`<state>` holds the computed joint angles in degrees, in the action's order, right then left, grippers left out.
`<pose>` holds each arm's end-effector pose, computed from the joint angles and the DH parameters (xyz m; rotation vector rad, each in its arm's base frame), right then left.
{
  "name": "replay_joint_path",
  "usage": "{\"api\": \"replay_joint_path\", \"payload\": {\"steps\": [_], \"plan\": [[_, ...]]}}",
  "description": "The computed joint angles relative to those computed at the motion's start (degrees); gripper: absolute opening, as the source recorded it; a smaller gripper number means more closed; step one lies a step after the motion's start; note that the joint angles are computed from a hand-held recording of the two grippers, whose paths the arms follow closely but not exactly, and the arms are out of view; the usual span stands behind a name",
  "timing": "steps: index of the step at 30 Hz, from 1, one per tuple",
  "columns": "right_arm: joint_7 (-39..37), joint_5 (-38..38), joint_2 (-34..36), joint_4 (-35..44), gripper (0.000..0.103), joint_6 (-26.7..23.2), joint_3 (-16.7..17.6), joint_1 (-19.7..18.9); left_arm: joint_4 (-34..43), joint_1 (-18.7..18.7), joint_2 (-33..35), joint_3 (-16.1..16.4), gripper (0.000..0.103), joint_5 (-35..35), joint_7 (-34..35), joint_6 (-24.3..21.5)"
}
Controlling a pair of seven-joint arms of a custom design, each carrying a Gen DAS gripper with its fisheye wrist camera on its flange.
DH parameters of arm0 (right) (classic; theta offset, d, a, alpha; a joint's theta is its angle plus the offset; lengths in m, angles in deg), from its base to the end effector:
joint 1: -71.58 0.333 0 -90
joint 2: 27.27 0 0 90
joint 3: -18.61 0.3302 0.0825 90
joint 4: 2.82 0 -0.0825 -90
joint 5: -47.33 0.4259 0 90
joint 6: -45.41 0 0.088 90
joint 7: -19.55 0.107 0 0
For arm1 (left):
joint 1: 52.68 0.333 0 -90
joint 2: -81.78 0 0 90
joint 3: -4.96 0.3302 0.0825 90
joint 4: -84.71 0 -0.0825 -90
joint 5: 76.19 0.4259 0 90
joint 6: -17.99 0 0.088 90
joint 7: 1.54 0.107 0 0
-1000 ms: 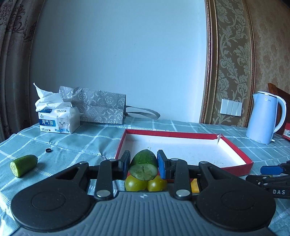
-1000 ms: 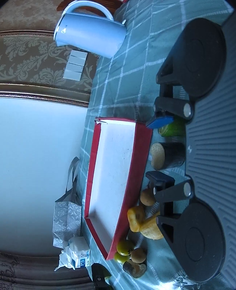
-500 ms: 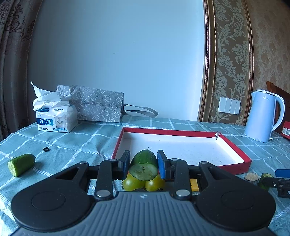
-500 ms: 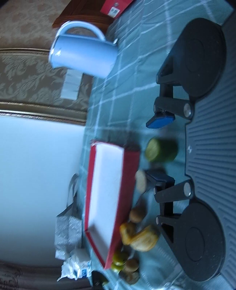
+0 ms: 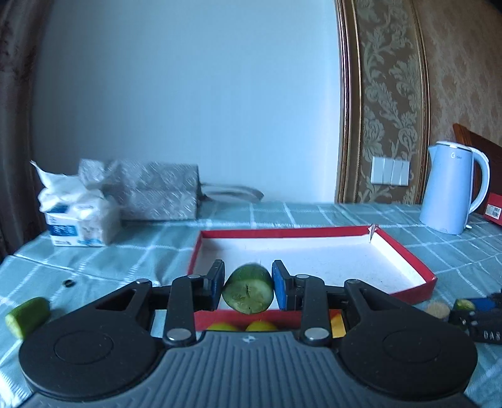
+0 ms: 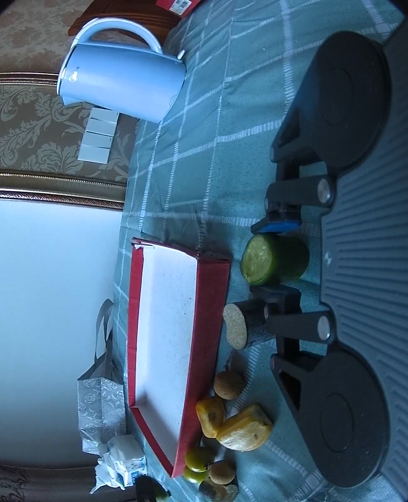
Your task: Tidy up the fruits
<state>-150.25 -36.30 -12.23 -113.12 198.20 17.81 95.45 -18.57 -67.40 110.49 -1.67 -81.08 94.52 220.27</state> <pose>0.6074 0.2909 0.3757 -1.5496 1.7626 -0.9834 0.6912 -0.2435 0.4072 -1.2510 1.7387 -1.2424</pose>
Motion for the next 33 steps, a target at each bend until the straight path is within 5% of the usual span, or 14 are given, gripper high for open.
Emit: {"api": "replay_joint_path", "payload": {"steps": [4, 6, 8, 11, 15, 21, 25, 29, 33], "plan": [[3.74, -1.80, -0.56, -0.69, 0.031, 1.27, -0.27, -0.40, 6.68, -4.32, 3.54, 4.49, 0.033, -4.14, 1.87, -3.69], [5.09, -2.51, -0.70, -0.89, 0.031, 1.93, -0.23, -0.76, 9.39, -4.89, 5.17, 5.18, 0.062, -4.17, 2.12, -5.03], [6.06, -3.19, -0.79, -1.01, 0.031, 2.15, -0.12, -0.96, 11.20, -5.03, 6.62, 5.39, 0.074, -3.92, 1.95, -4.40], [7.37, -4.10, -0.92, -1.17, 0.031, 2.75, 0.03, -1.33, 12.66, -4.86, 7.52, 5.23, 0.075, -3.94, 1.90, -4.53], [8.18, -4.43, -0.98, -1.25, 0.031, 3.29, 0.23, -1.76, 11.35, 0.19, 6.15, 0.56, 0.075, -1.27, -1.40, -5.04], [8.86, -4.83, -1.16, -1.46, 0.031, 4.05, 0.30, -2.18, 0.95, 12.58, -0.08, -8.46, 0.075, 8.96, -8.20, -1.44], [8.72, -4.76, -1.08, -1.36, 0.031, 4.09, 0.40, -2.26, -5.85, 13.61, -3.98, -7.03, 0.075, 12.41, -10.76, 2.11], [8.30, -4.58, -1.09, -1.37, 0.031, 3.79, 0.43, -2.17, -8.03, 7.81, -4.94, -1.08, 0.071, 8.44, -4.49, 5.08], [11.60, -7.75, -1.67, -1.70, 0.030, 2.28, 0.47, -1.78, -7.57, 8.73, -4.46, -2.31, 0.068, 8.62, -5.32, 4.71]]}}
